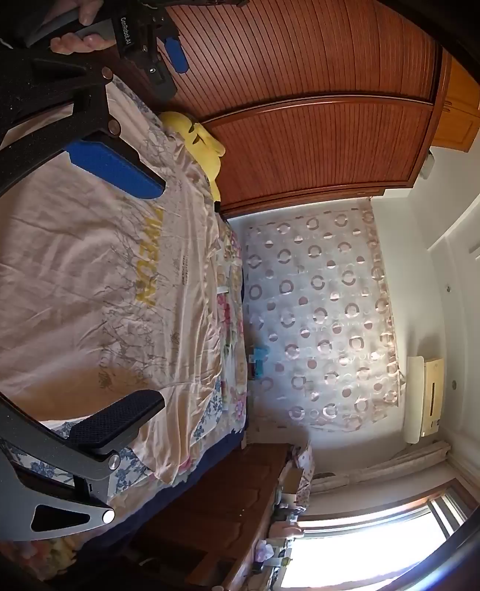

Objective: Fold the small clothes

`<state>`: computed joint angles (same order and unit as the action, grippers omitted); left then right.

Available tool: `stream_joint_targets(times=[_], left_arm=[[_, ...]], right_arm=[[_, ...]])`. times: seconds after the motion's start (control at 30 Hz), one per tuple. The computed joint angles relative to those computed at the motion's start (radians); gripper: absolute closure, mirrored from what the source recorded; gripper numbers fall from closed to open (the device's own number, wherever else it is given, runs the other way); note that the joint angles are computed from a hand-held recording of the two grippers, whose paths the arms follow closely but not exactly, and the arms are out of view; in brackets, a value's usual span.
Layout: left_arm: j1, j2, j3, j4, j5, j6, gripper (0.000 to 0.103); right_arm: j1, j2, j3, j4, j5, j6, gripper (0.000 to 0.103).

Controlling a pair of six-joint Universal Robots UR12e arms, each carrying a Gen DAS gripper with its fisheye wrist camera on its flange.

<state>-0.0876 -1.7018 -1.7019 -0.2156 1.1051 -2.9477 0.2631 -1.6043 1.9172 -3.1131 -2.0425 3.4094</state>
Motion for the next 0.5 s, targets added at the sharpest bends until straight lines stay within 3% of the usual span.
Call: stream_joint_targets(times=[0.5], left_arm=[[-0.003,-0.002,-0.004,0.017,0.005,0.004,0.000]], right_arm=[[0.000,0.000,0.000,0.008,0.006,0.008,0.000]])
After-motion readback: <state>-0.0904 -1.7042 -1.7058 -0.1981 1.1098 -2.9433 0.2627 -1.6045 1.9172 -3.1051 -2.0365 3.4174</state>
